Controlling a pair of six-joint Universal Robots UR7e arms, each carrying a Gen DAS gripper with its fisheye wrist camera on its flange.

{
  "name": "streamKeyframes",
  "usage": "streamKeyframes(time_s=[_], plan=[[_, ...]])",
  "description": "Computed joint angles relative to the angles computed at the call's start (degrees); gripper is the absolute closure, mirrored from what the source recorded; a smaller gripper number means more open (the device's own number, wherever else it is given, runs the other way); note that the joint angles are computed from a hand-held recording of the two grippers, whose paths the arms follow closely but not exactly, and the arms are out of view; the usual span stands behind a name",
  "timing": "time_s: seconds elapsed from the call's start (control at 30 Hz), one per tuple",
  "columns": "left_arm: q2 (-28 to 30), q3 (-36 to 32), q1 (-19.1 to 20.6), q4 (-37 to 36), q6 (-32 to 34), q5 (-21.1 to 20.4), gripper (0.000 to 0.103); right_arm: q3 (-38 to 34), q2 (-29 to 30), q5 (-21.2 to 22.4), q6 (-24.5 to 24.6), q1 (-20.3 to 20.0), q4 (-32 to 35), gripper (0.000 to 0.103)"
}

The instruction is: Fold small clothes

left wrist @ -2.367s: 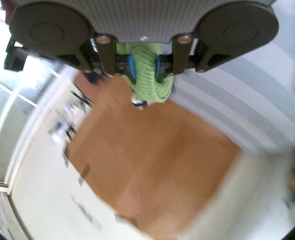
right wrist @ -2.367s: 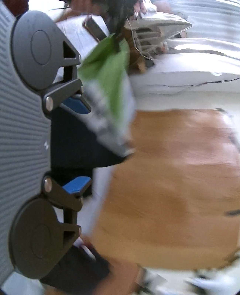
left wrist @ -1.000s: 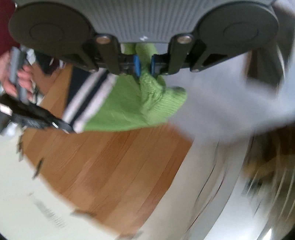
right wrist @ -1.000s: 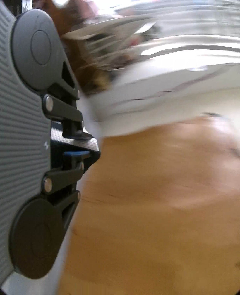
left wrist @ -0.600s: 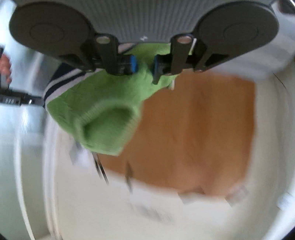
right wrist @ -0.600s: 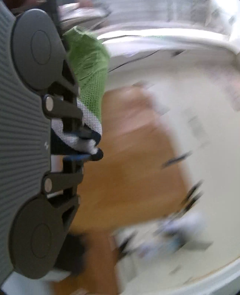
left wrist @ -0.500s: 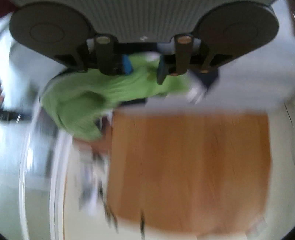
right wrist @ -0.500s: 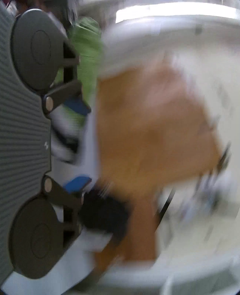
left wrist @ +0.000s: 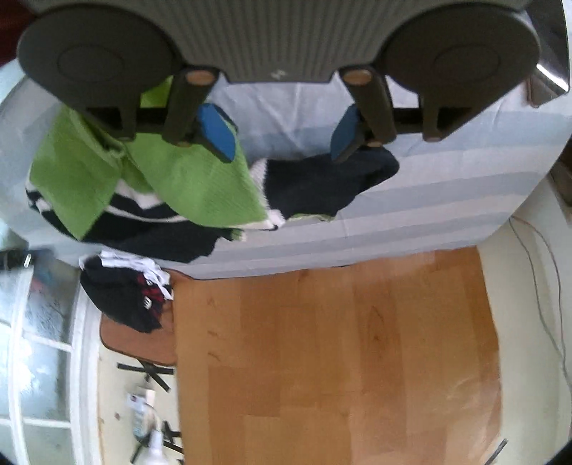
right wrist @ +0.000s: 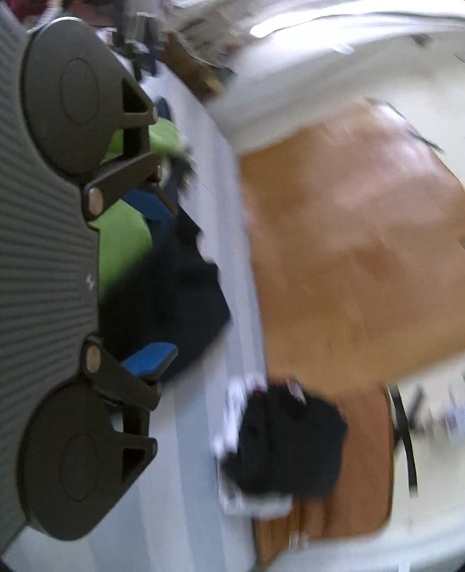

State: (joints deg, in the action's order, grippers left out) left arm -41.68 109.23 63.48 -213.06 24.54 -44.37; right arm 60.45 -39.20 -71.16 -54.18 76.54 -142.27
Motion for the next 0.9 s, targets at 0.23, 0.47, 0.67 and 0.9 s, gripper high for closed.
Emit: streamKeyframes(time_s=[0.23, 0.47, 0.67, 0.9], plan=[[-0.6, -3.8, 2.6, 11.3, -12.8, -8.8, 0.032, 8.6, -3.9, 1.9, 1.9, -1.1, -10.2, 0.087], [4.7, -5.5, 0.4, 0.6, 5.8, -4.0, 0.031, 5.6, -4.7, -7.1, 15.4, -4.8, -21.5, 0.073], [7.7, -5.5, -2.0, -6.1, 30.1, -3.6, 0.021, 11.3, -9.8, 3.8, -0.9, -5.4, -18.2, 0.026], [8.7, -7.2, -2.3, 2.3, 36.3, -7.0, 0.017, 9.5, -7.2, -3.8, -27.8, -0.8, -9.0, 0.02]])
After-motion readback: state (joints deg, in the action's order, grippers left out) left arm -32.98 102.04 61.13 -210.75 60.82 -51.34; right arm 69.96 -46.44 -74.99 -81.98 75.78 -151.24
